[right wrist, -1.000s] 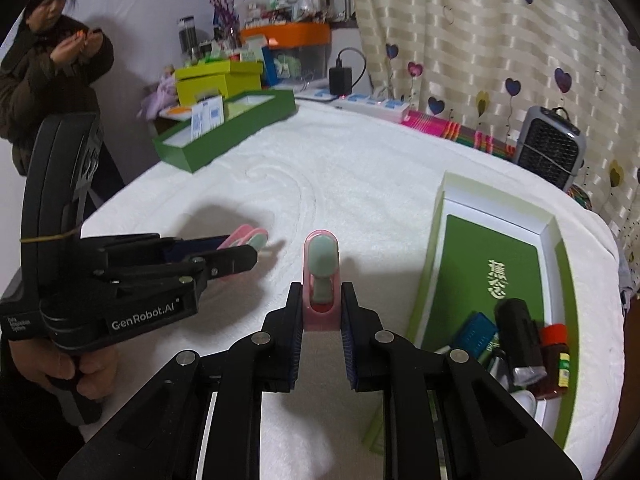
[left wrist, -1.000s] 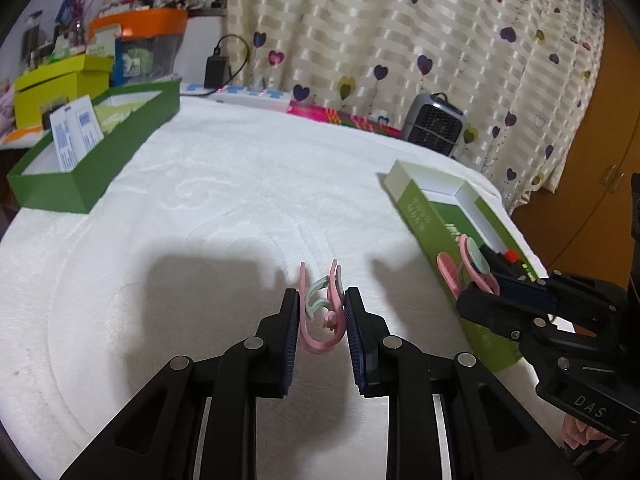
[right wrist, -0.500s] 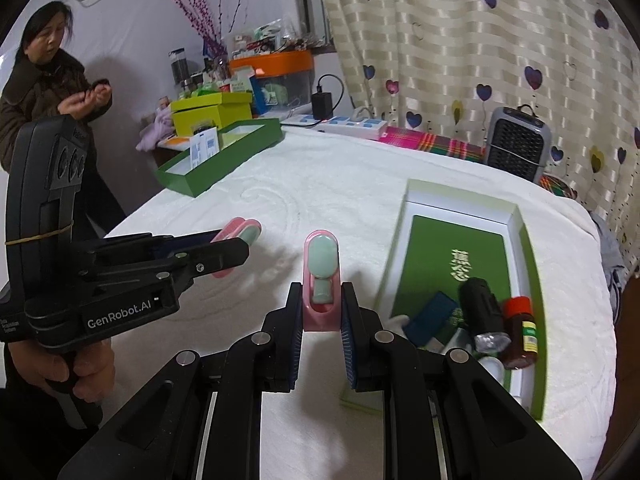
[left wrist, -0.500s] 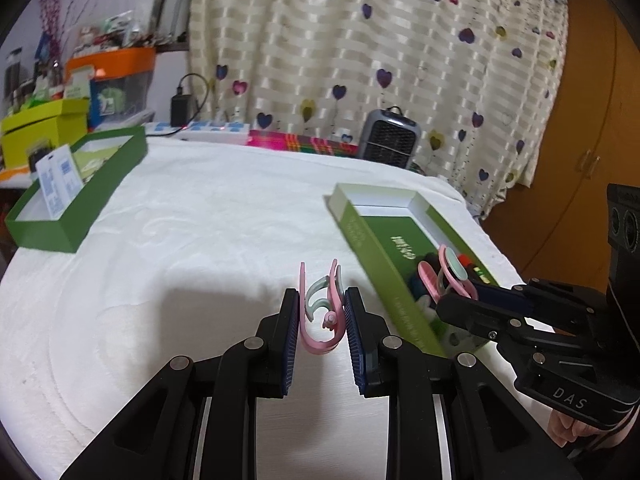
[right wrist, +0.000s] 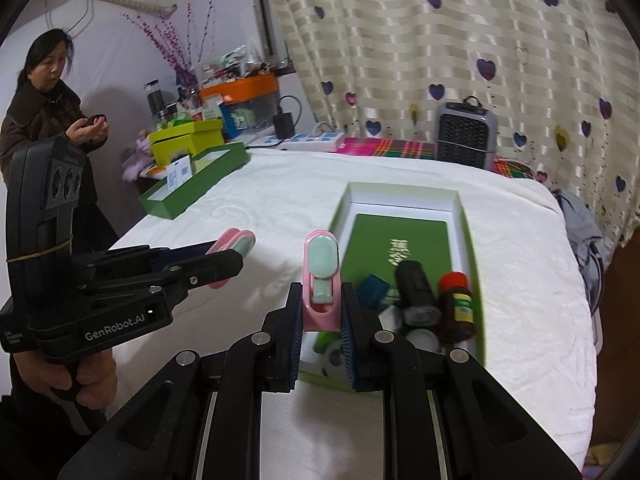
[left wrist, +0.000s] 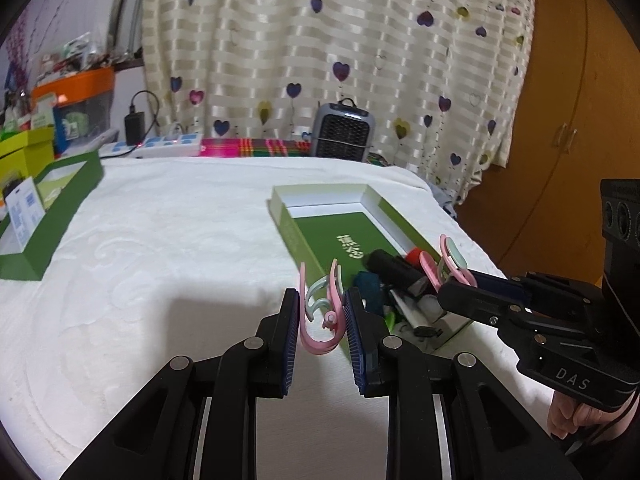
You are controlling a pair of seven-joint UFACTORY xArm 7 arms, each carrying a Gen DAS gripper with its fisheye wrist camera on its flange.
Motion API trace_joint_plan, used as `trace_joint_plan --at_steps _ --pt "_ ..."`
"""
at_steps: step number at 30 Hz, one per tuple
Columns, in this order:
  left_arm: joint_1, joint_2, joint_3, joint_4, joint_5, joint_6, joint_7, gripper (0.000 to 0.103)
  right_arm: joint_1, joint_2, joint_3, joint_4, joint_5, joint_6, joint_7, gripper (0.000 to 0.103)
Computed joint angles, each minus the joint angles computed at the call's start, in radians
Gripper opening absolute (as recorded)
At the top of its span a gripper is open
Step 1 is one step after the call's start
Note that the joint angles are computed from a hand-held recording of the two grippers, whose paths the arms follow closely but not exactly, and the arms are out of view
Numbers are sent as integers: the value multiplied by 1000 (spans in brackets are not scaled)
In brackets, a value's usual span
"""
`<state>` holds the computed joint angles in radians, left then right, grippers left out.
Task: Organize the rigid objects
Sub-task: 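Carry the pink clips with both grippers over the green box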
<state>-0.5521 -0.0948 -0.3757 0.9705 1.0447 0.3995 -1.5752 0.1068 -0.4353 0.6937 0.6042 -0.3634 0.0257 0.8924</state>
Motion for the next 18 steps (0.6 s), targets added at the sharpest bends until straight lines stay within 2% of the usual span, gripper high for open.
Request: trace_joint_plan --at_steps 7,18 --pt "-30 53 7 59 5 16 29 22 14 -20 -35 -38 24 -20 -6 18" --pt "-103 154 64 154 -7 13 101 22 5 -31 -47 -67 57 -36 -27 18"
